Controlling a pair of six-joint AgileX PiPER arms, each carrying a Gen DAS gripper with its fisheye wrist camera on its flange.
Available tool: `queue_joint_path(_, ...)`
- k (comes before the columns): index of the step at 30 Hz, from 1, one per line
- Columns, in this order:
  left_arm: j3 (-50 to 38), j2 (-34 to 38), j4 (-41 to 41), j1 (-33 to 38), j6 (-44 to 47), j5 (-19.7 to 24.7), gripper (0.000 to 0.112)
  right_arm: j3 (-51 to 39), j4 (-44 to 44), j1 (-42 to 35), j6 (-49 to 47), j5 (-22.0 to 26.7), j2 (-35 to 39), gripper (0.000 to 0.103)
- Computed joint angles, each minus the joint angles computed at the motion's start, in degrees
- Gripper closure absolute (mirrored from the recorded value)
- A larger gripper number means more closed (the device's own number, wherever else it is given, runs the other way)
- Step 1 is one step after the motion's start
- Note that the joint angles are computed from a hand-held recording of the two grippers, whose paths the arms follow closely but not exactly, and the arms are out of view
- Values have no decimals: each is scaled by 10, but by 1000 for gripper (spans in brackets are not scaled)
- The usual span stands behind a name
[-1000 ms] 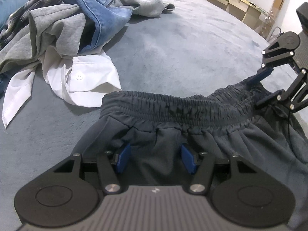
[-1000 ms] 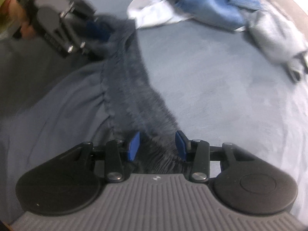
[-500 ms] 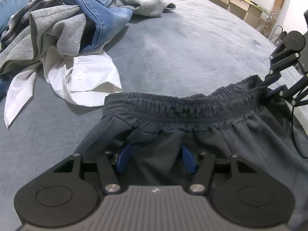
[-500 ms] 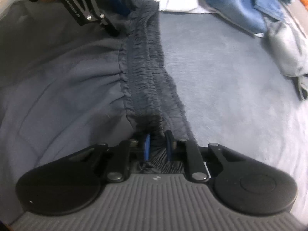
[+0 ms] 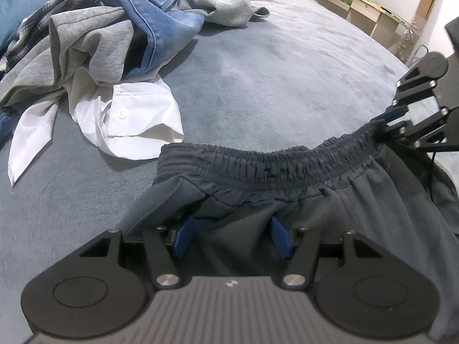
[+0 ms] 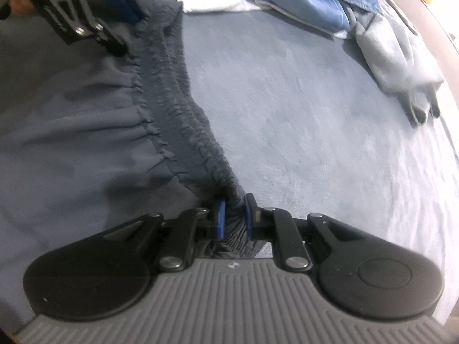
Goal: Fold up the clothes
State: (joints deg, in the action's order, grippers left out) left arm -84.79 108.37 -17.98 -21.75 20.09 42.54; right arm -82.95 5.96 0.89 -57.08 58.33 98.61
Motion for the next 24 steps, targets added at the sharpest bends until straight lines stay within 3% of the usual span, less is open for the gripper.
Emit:
queue_joint_path(3,5,-2,0,-1,2,-5,52,17,-9,0,34,-25,9,90)
queue_joint_path(5,6,-3,3,-2,0,-6,52,29,-1,-8,55,-46,11,80)
queue_joint_path(11,5,-3,-4,1,3,-4,51,-31,111,-98,111,25,22,56)
queue_joint_path(17,-3,3,-10,1,1,3,46,-48,194,-166,180,66,19,48)
queue_joint_path(21,-10,9,-14,3,-4,8,45,-80,220,-202,289,101,76,46)
queue_joint_path(24,-11,6,-11,2,-11,10,45,-74,216,-221,350,81,88,46)
